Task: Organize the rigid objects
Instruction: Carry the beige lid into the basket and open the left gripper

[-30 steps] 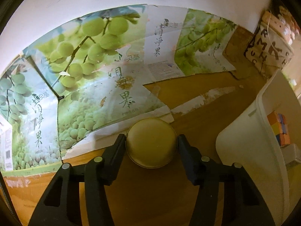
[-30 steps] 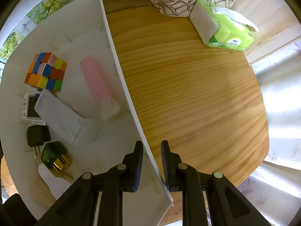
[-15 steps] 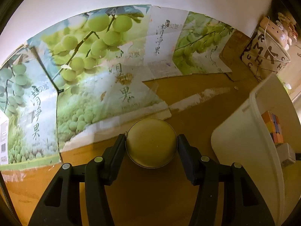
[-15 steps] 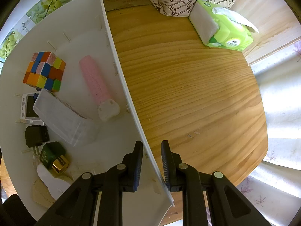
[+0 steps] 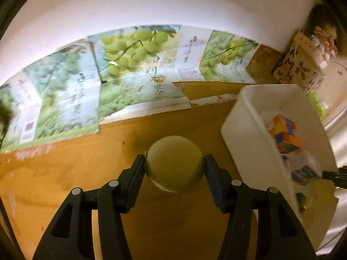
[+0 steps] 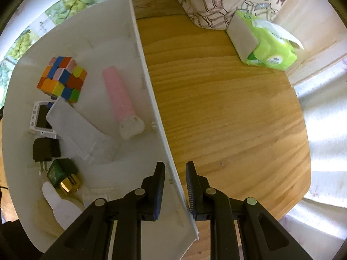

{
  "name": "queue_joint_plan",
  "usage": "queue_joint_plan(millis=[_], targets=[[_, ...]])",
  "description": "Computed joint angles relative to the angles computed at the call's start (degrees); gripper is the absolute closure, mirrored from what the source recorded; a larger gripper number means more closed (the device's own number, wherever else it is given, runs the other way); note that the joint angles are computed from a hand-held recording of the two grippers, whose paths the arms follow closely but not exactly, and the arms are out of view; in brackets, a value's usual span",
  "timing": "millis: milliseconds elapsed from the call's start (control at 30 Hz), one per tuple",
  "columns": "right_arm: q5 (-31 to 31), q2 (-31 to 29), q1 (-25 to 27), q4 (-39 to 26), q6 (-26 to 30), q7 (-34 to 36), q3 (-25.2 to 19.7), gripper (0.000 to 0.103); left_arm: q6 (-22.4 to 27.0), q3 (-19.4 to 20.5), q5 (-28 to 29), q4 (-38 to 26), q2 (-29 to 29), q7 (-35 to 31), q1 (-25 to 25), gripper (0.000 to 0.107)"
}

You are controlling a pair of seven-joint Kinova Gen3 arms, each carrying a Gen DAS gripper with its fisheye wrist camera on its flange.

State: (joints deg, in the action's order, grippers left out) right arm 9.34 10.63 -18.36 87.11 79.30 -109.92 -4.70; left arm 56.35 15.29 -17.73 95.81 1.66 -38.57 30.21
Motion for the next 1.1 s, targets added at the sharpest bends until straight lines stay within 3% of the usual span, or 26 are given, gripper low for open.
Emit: queue_joint_plan(millis=[300, 500, 667, 933, 1100], targets=[[-2.5, -5.2, 2.2, 5.8, -5.7, 6.6, -0.4, 0.083, 13.7, 7.0, -9.5, -8.0, -1.7, 15.0, 8.7, 0.049], [-5.6, -8.4, 4.1, 8.3, -6.8, 11.1, -0.2, 0.083, 22.5, 9.7, -14.9, -16.4, 2.3, 22.1, 16.3, 0.049], [-7.9, -10.7, 5.6, 9.3, -6.7, 15.3, 0.2, 0.083, 27.9, 9.0, -18.5, -24.1, 8.0, 24.8, 23.9, 0.049], [-6.3, -19.7, 6.0, 14.1, -10.2, 16.2, -0.9, 0.083, 34.5, 4.9, -19.5, -35.6, 16.5, 23.7, 32.4, 0.049], [-8.3, -23.3, 6.7, 16.3, -11.3, 19.6, -0.3, 0.059, 36.9, 1.7, -17.3, -42.0, 20.7, 22.9, 35.0, 0.048]])
